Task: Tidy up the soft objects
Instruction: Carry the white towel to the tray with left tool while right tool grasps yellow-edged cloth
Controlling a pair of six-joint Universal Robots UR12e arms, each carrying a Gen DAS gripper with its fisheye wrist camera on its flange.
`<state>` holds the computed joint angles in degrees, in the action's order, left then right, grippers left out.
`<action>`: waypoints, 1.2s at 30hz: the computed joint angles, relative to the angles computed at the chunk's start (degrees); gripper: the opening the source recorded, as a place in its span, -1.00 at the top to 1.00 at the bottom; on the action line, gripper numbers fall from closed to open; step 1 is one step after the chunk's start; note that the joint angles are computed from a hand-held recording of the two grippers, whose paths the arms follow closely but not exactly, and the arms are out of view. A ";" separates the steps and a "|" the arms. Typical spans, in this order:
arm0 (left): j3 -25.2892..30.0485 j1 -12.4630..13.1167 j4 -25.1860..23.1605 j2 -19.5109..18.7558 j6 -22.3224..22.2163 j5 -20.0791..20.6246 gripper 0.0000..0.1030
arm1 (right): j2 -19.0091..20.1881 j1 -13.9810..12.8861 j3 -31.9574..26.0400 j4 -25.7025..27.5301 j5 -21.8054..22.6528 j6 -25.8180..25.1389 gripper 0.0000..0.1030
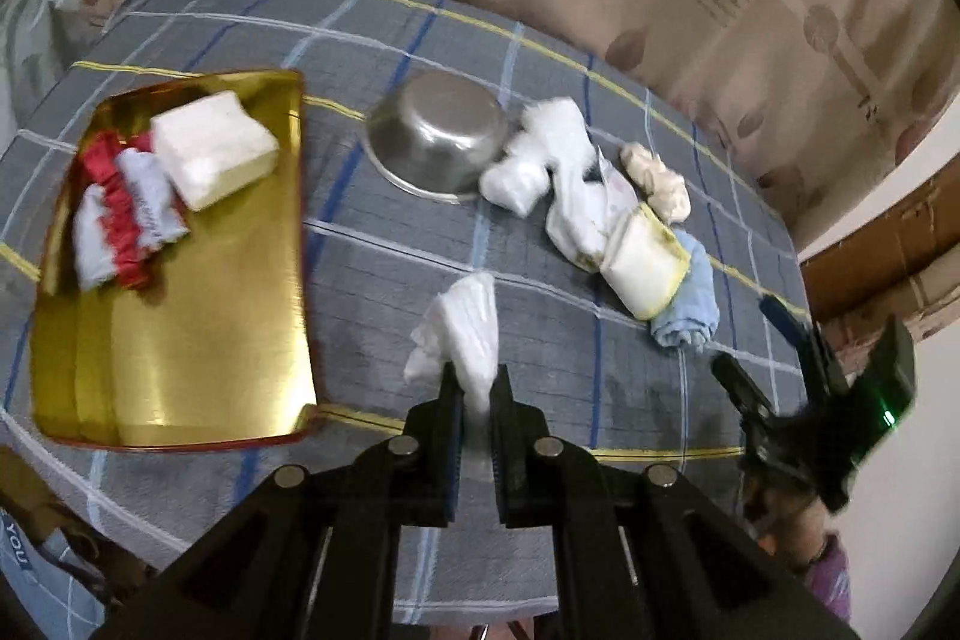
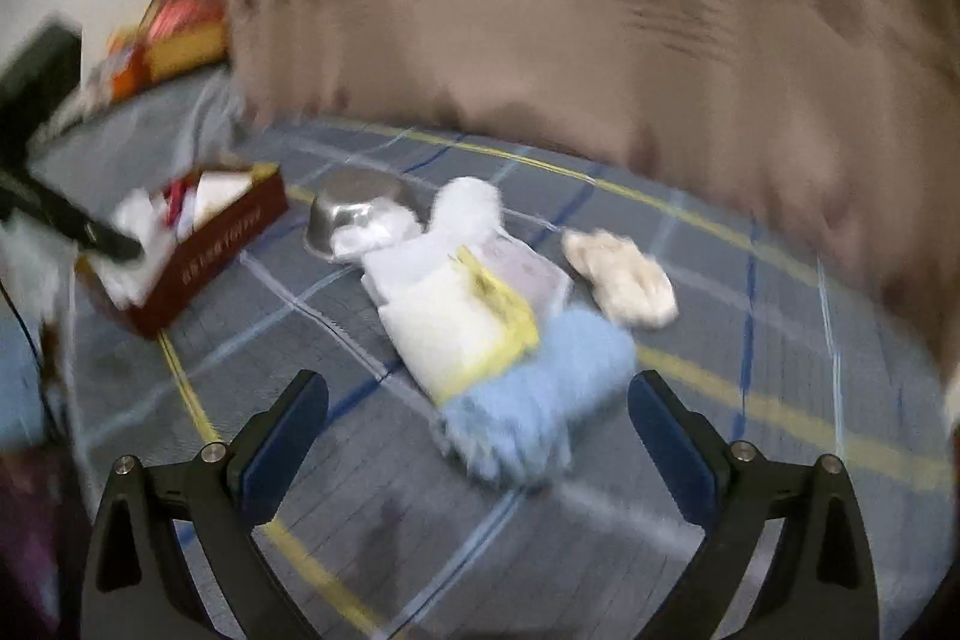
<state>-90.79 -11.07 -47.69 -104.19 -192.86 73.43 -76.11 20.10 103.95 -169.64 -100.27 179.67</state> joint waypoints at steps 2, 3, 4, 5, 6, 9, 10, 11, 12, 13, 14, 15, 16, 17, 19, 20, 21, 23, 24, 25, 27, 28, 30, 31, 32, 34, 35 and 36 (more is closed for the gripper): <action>-0.85 0.70 0.90 0.81 -0.45 0.64 0.85 | 1.62 -0.21 -3.19 4.50 0.62 -3.62 -0.97; -1.24 1.17 1.39 1.18 -0.85 0.69 0.85 | 2.16 -0.38 -4.29 6.28 0.97 -4.47 -0.97; -1.39 1.46 1.67 1.30 -1.01 0.64 0.85 | 2.86 -0.57 -5.72 8.57 1.44 -5.18 -0.97; -1.65 1.94 1.79 1.61 -0.89 0.66 0.85 | 3.37 -0.76 -6.74 10.11 2.23 -5.82 -0.97; -1.93 2.33 1.96 1.93 -0.92 1.04 0.85 | 3.90 -0.90 -7.72 11.55 2.91 -6.58 -0.97; -2.28 3.43 1.91 2.30 -0.94 1.17 0.85 | 5.45 -0.87 -10.31 16.08 2.43 -9.69 -0.97; -2.31 3.76 1.62 2.37 -0.78 1.34 0.85 | 5.84 -0.97 -11.06 17.80 2.93 -10.54 -0.96; -2.38 4.05 1.57 2.42 -0.82 1.78 0.85 | 6.25 -1.04 -11.94 20.07 3.56 -11.29 -0.92; -2.44 4.30 1.54 2.39 -0.71 1.91 0.85 | 6.46 -1.03 -12.37 21.18 3.73 -11.86 -0.81; -2.47 4.52 1.41 2.37 -0.57 1.87 0.85 | 6.80 -0.89 -12.92 22.61 3.44 -12.52 -0.70; -2.48 4.80 1.19 2.34 -0.38 1.91 0.85 | 7.16 -0.71 -13.63 24.72 2.73 -12.58 -0.37; -2.54 4.99 1.11 2.32 -0.42 2.14 0.85 | 7.43 -0.74 -14.24 26.58 3.07 -12.17 -0.29; -2.55 5.25 0.98 2.25 -0.49 2.24 0.85 | 7.43 -0.80 -14.24 26.79 3.54 -11.95 -0.26; -2.57 5.49 0.90 2.18 -0.60 2.14 0.85 | 7.37 -0.84 -14.24 27.01 3.99 -11.44 -0.23; -2.54 5.72 0.94 2.00 -1.17 2.32 0.85 | 7.06 -0.82 -13.89 26.14 4.24 -10.04 -0.18; -2.64 5.88 1.12 1.94 -1.36 2.84 0.85 | 6.73 -0.86 -13.51 25.18 4.38 -9.22 -0.17; -2.68 6.01 1.15 1.91 -1.33 3.13 0.85 | 6.41 -0.82 -13.15 24.37 4.36 -8.67 -0.16; -2.81 6.23 1.33 1.72 -1.26 3.85 0.84 | 5.41 -0.84 -12.27 22.60 4.92 -7.01 -0.15; -2.76 6.32 1.11 1.55 -1.31 4.13 0.84 | 4.94 -0.91 -11.90 21.83 5.68 -5.98 -0.15; -2.75 6.44 0.85 1.40 -1.40 4.29 0.84 | 4.63 -0.98 -11.70 21.11 6.28 -5.38 -0.15; -2.79 6.63 1.04 1.04 -1.08 5.01 0.83 | 4.02 -1.01 -11.44 19.68 8.37 -3.88 -0.15; -2.81 6.57 1.37 0.82 -1.11 6.51 0.83 | 3.84 -0.91 -11.48 19.02 9.10 -3.31 -0.15; -2.82 6.64 1.70 0.50 -1.05 7.95 0.82 | 3.77 -0.64 -11.88 17.94 10.58 -1.92 -0.15; -2.91 6.82 1.96 0.39 -1.10 8.05 0.82 | 3.83 -0.54 -12.25 17.35 12.15 -1.21 -0.15; -2.99 6.97 2.28 0.26 -1.19 8.39 0.81 | 4.03 -0.24 -12.72 16.83 12.74 -0.86 -0.15; -2.84 7.05 2.19 -0.07 -0.96 9.73 0.80 | 4.59 0.34 -13.80 16.15 13.84 -0.30 -0.15; -2.90 7.12 2.37 -0.17 -1.07 10.61 0.80 | 4.97 0.59 -14.43 15.69 14.86 0.06 -0.15; -2.88 7.19 2.49 -0.27 -0.85 11.06 0.80 | 5.40 0.93 -15.22 15.19 15.72 0.43 -0.15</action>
<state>-93.67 -3.88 -45.21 -104.46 -193.70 84.49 -70.71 21.03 88.73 -154.45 -84.55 180.10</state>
